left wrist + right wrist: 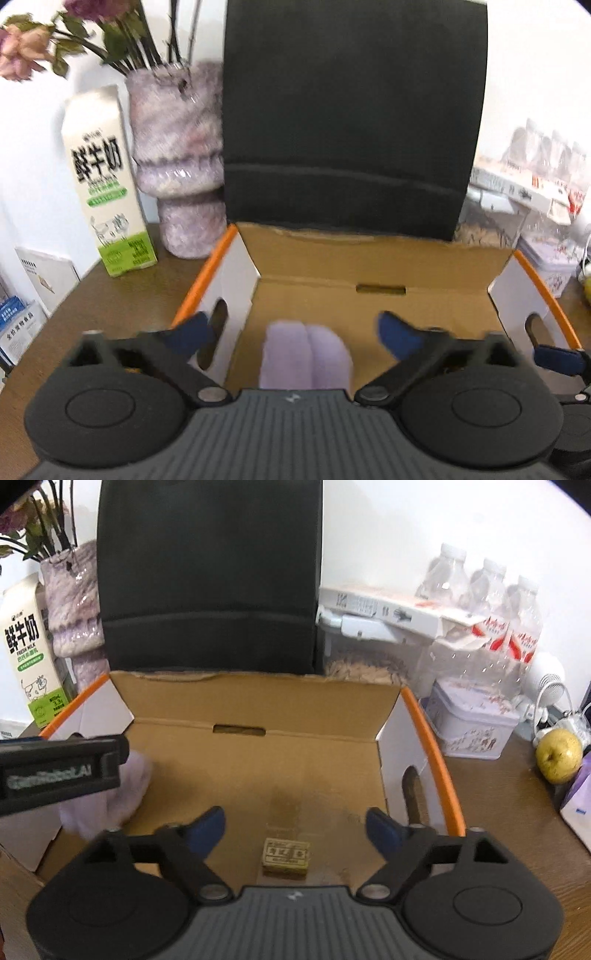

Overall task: Organize objects
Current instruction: 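Open both tools to drop the towel and yellow box in the box, then withdraw both tools from the box back toward the table items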

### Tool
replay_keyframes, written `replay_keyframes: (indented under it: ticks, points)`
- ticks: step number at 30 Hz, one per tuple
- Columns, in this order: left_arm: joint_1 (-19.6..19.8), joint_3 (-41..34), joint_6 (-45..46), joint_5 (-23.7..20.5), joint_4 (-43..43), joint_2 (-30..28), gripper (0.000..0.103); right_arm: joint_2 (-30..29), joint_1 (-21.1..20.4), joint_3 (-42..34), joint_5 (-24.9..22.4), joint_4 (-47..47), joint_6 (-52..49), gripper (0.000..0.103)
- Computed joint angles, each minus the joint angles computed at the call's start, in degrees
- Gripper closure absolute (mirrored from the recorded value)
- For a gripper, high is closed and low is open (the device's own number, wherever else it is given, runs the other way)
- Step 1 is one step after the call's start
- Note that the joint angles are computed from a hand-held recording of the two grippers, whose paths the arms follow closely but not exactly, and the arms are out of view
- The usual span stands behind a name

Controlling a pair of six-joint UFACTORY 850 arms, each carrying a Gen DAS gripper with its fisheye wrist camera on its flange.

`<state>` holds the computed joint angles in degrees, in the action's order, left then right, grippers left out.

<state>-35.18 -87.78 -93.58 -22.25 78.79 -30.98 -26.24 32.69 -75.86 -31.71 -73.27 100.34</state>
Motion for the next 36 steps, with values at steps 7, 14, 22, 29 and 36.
replay_keyframes:
  ticks: [7,14,22,29,36]
  points:
    - [-0.32,1.61,-0.17,-0.44,-0.05,1.83,0.0,1.56,0.52,1.68,-0.21,-3.08,3.47,0.0]
    - [-0.62,5.62,-3.64,-0.44,2.49,5.36,0.0,4.36,1.96,4.46,-1.97,-5.13,6.87,0.0]
    - [-1.02,12.01,-11.81,-0.34,8.77,11.3,0.0,9.2,4.42,9.04,-3.9,-7.92,10.51,0.0]
    - [-1.41,18.15,-17.5,-0.91,14.32,16.88,0.0,13.04,7.57,12.43,-7.33,-8.78,12.32,0.0]
    - [-1.77,24.74,-23.2,-1.61,20.16,22.53,0.0,16.54,10.9,15.8,-9.69,-9.83,14.32,0.0]
